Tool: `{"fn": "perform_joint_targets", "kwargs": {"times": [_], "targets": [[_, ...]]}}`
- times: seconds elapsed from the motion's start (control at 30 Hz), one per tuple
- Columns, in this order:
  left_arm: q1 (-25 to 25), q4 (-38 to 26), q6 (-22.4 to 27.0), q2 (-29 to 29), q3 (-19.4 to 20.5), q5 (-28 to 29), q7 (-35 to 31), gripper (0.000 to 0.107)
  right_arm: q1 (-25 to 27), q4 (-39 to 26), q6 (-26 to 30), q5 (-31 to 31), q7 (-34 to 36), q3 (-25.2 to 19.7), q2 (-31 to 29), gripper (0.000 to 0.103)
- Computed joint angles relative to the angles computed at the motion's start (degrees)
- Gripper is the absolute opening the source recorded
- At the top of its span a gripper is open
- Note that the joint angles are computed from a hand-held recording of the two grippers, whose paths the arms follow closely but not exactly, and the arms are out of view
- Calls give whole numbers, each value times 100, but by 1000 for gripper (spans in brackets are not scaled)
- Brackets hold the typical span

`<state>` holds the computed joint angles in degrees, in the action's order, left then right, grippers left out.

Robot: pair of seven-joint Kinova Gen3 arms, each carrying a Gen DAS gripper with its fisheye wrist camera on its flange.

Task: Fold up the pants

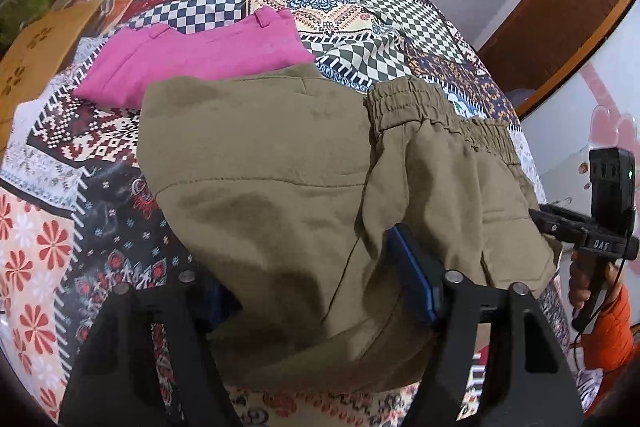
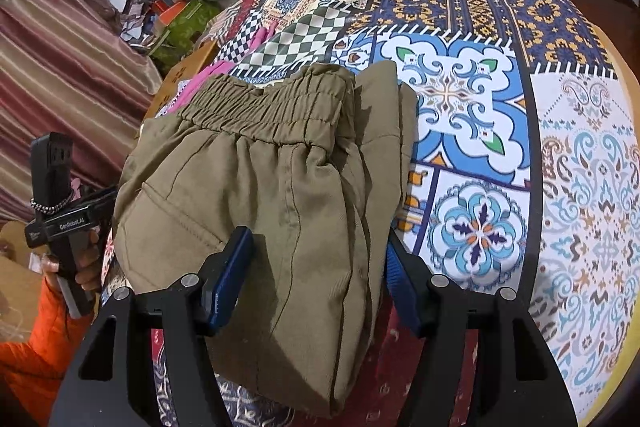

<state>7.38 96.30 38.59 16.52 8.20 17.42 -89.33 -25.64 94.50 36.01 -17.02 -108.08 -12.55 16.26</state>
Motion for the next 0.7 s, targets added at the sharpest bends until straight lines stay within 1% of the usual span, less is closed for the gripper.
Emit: {"fn": "perform_joint_targets", "kwargs": {"times": [0.03, 0.1, 0.13, 0.17, 0.2, 0.3, 0.33, 0.43, 0.5, 0.63, 0.7], "targets": [[-94, 8, -30, 17, 55, 150, -118, 62, -23, -14, -27, 40, -34, 27, 17, 57], [-135, -24, -48, 47, 64, 228, -188, 50, -51, -25, -67, 113, -78, 57, 25, 54], [-105, -51, -50, 57, 42, 191, -160, 47, -70, -28, -109, 162, -108, 77, 32, 49], [-75, -72, -54, 59, 24, 149, -131, 38, -56, -19, -129, 174, -100, 74, 24, 47], [-24, -97, -57, 58, -4, 67, -80, 29, -46, -16, -165, 190, -90, 73, 19, 41], [130, -152, -52, 50, -91, -217, 126, 16, -73, 13, -221, 293, -127, 95, -28, 32], [173, -159, -55, 44, -109, -304, 189, 14, -126, 38, -273, 384, -201, 134, -53, 28], [268, -137, -112, -4, -139, -516, 345, 12, -159, 85, -366, 501, -273, 147, -95, 21], [362, -133, -155, -48, -179, -698, 499, 9, -214, 107, -411, 632, -340, 176, -135, 18], [502, -127, -244, -163, -198, -991, 737, 7, -407, 35, -370, 1041, -591, 275, -193, 14], [575, -126, -301, -230, -204, -1143, 831, 6, -432, 67, -425, 1148, -656, 272, -243, 13]]}}
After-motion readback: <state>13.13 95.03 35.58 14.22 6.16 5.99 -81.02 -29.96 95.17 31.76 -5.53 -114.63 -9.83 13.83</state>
